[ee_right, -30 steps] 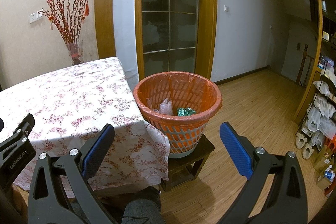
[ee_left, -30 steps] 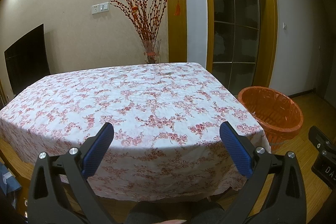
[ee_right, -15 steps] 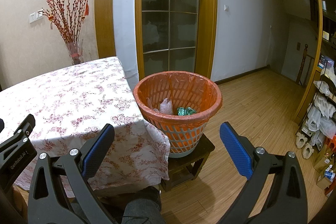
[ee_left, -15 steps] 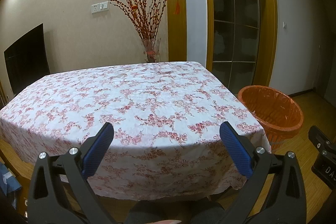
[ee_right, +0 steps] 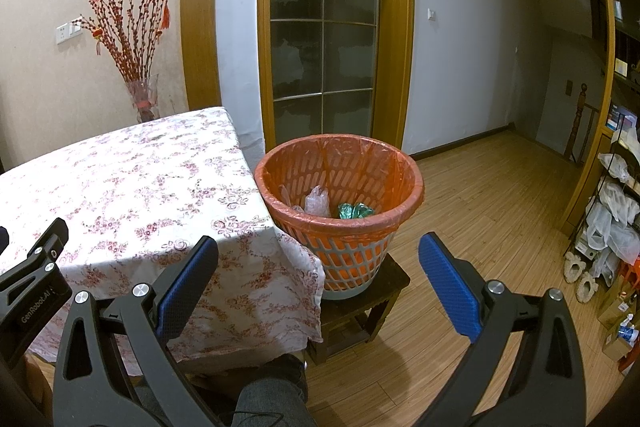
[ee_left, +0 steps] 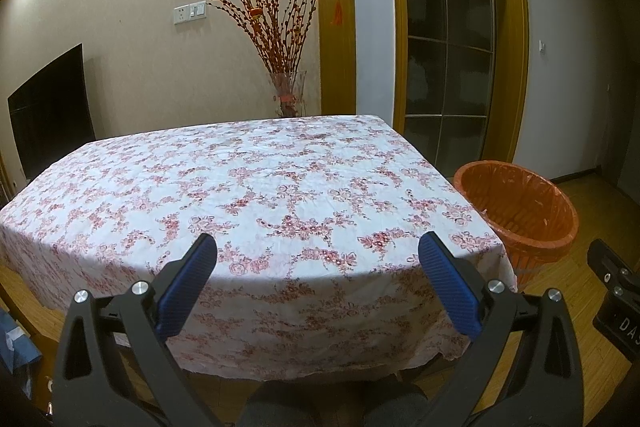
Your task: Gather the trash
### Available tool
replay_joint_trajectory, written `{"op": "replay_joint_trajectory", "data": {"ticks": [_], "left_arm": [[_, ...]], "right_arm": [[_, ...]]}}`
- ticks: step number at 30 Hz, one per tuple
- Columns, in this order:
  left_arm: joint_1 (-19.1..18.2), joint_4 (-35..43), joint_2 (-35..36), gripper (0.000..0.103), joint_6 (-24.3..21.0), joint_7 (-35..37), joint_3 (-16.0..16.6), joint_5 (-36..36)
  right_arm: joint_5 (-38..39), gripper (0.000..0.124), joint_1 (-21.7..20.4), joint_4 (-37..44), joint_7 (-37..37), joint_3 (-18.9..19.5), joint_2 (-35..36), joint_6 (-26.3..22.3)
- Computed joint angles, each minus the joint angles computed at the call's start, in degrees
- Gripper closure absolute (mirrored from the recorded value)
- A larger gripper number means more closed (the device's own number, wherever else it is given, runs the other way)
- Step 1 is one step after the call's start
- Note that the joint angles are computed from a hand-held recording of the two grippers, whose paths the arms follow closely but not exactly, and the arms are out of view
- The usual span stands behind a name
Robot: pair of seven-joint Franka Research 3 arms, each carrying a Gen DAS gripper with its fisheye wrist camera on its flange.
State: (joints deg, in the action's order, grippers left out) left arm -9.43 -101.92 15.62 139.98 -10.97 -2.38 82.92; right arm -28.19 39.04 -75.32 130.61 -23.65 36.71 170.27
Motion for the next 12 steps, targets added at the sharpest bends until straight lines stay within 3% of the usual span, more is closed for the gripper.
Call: {"op": "replay_joint_trajectory", "data": {"ticks": [12], "left_arm": [[0.6, -0.3, -0.3, 0.004, 1.4, 0.4, 0.1, 0.0]], "right_arm": [[0.4, 0.025, 0.0, 0.1, -0.4, 0.0, 0.1, 0.0]]}}
